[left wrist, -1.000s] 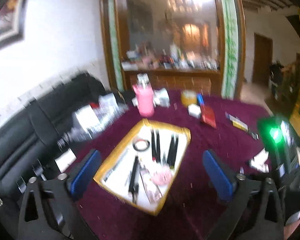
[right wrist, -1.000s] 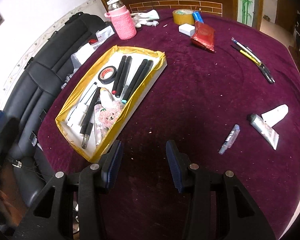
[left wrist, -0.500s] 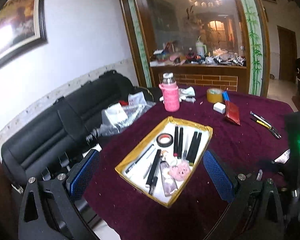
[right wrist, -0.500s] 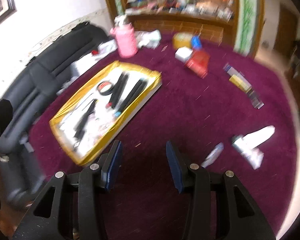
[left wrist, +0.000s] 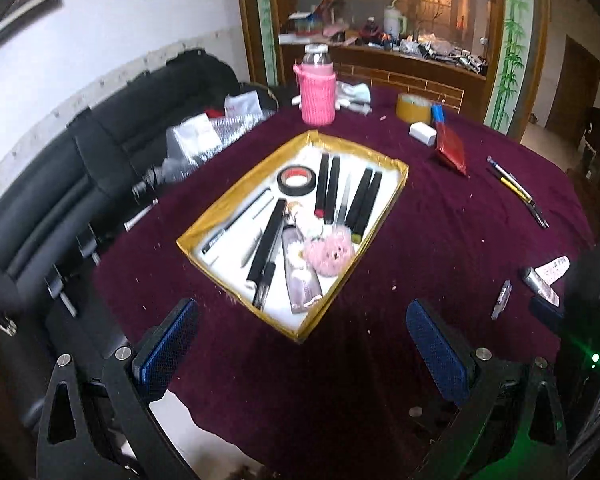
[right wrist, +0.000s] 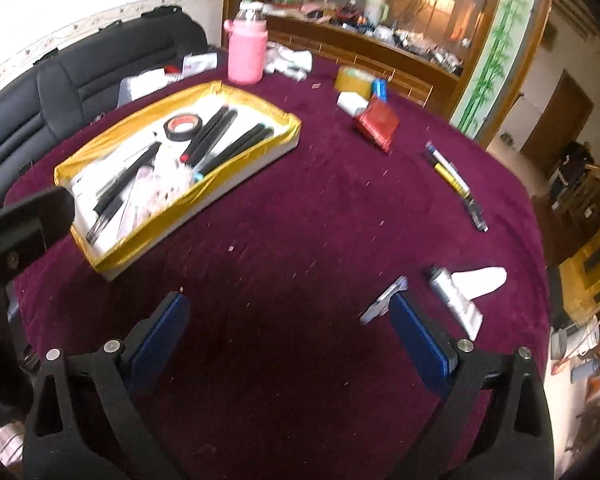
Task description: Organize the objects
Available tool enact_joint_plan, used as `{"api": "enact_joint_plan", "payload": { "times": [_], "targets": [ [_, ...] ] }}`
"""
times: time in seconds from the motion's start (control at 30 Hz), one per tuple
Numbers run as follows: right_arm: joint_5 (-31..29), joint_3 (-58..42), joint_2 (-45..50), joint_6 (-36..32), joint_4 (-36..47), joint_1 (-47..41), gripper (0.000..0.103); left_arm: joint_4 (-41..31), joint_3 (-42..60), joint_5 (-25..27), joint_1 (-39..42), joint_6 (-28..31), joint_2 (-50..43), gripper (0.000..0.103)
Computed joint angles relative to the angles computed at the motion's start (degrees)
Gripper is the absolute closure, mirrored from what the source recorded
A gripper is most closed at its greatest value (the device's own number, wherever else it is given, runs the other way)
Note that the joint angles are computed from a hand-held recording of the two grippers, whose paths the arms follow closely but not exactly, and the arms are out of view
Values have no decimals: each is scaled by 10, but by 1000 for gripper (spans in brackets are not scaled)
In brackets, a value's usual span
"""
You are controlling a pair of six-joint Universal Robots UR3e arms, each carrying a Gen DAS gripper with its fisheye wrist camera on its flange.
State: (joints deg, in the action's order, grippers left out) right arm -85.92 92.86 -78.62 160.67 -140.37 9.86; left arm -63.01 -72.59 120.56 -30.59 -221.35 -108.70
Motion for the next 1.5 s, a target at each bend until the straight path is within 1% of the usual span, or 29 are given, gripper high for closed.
{"api": "enact_joint_plan", "payload": {
  "times": [0.13,0.23,0.43,0.53,0.73,0.87,1.13,1.37,1.5],
  "targets": [
    [-5,-7,5,10,5,12,2,7,-17,-5,12,10,8,2],
    [-13,-24,18,23,10,24,2,21,-40,-19,29,24,22,2],
    [-39,-96,68,59,42,58,2,69,-93,-59,83,76,52,2],
    [-58,-138,96,79,60,79,2,91,-112,-85,117,110,61,2],
    [-99,-241,163,116,111,121,2,123,-137,-161,193,179,63,2],
    [-123,-313,208,134,150,142,2,132,-140,-203,235,216,52,2],
    [-158,-438,286,175,225,165,2,137,-123,-255,279,275,15,2],
    [-178,-482,312,202,261,165,2,116,-87,-305,292,308,-23,2],
    [-185,-485,311,219,271,160,2,118,-74,-311,292,317,-34,2]
  ]
}}
